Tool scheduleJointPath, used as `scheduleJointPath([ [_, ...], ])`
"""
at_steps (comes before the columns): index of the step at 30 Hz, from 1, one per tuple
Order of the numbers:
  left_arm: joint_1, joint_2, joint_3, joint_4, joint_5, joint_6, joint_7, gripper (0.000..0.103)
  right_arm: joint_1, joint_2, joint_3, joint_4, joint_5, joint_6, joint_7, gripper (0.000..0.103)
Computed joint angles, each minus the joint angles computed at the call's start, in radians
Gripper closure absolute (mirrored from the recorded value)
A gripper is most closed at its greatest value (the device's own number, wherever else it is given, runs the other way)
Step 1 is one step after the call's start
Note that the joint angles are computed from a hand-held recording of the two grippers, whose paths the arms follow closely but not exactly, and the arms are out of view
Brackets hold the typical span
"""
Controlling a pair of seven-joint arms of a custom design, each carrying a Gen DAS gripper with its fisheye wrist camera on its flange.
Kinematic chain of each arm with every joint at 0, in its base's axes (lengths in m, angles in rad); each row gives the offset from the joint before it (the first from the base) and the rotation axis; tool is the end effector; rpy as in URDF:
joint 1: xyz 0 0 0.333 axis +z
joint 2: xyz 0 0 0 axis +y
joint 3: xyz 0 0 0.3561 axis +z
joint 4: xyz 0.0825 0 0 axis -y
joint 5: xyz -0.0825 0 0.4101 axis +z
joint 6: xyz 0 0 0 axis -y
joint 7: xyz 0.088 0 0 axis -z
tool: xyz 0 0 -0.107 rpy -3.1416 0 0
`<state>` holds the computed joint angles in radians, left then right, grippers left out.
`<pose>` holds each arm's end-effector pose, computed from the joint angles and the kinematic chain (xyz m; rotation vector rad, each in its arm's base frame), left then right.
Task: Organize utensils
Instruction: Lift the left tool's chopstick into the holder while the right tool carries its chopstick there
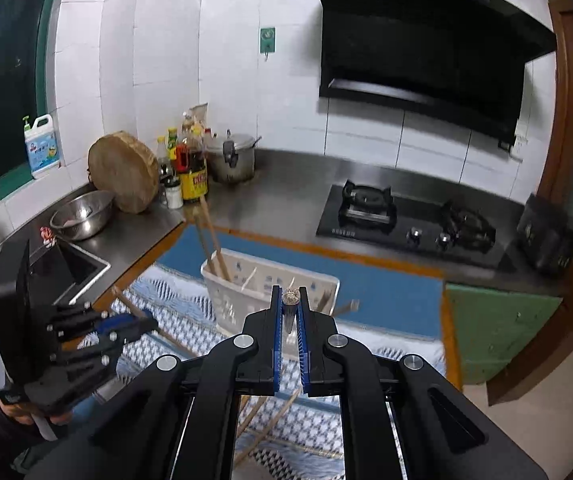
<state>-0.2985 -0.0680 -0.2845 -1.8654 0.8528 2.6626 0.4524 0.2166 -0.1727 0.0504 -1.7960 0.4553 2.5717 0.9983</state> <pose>0.4969 -0.3609 0.6680 -1.5558 1.6680 -1.0544 0.5529 0.1472 0.7662 -1.9327 1.0406 -0.6175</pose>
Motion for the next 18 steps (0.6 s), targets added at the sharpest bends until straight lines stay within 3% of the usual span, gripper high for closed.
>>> scheduleJointPath([
  [6,0.002,0.004,0.001,0.063,0.017,-0.005,0.03,0.097,-0.006,0.07,0.016,0.102,-0.091,-0.011,0.064,0.096],
  [12,-0.001,0.034,-0.003,0.181,0.075,-0.032,0.062,0.097,0.008,0.166,0.019,0.195,-0.248,-0.082,0.162,0.096],
  [18,-0.027,0.121,0.011,0.329,0.103,-0.094,0.118,0.097,0.025,0.226,0.0,0.24,-0.272,-0.123,0.185,0.096],
])
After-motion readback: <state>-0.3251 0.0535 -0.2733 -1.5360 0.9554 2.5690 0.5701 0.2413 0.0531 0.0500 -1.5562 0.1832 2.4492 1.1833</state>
